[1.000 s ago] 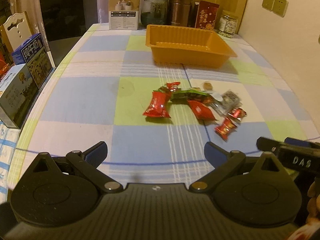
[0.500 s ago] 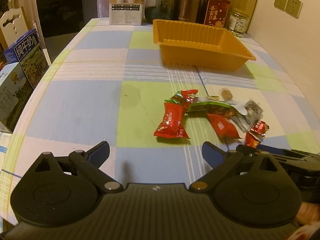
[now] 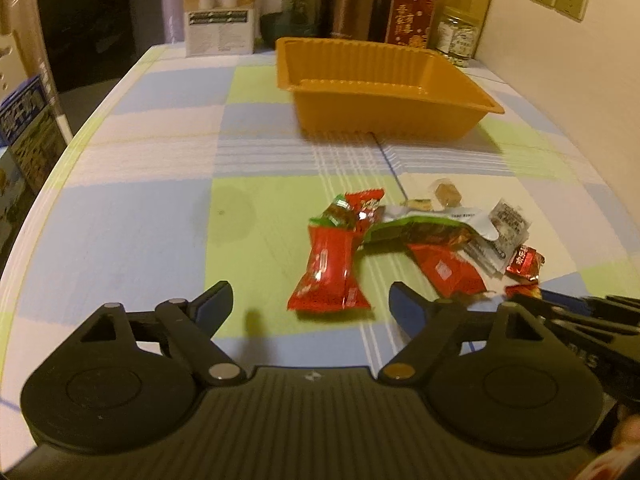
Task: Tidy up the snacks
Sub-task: 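Grasp a red snack packet with the left gripper while the right gripper grasps a red candy, then carry both snacks over the orange tray and open both grippers to drop them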
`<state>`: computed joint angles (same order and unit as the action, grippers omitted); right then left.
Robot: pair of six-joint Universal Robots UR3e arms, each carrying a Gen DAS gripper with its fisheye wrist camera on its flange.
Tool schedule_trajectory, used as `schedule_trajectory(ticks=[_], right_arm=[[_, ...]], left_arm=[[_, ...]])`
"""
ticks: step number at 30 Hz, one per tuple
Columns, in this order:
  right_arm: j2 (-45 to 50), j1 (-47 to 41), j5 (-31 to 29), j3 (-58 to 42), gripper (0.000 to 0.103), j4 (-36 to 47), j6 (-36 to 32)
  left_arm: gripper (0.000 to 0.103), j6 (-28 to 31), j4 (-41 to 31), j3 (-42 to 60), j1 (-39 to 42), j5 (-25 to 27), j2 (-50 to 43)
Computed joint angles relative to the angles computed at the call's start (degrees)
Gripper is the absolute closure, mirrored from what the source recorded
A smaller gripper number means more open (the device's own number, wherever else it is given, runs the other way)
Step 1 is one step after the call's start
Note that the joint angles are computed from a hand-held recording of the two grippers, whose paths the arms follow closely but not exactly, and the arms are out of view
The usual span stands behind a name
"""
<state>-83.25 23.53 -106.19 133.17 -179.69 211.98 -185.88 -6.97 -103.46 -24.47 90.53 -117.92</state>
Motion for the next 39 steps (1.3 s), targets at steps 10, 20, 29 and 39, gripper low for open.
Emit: schedule_trajectory(ticks=[10,20,29,39], right_arm=[[-2.5,-1.7,1.3,2.1,0.081,0.5,0.6],[-4.3,-1.4,0.9,1.6,0.081,2.4,0.5],[-9.6,0.4,-1.3,1.1,0.081,6.3,1.1],[-14.8,-5.4,3.4,-2.5,0.081,10.1,-3.0]], left_arm=[[0.065,2.8,-3.9,7.2,-0.5,-0.2,-5.7],[0.076,1.9,-6.7,6.3,-0.5,1.8,-3.0],[0.077,1.1,-7.3,2.7,-1.1,3.3,2.7],[0.077,1.1,-11.7,8.8,-1.1,1.1,4.6]])
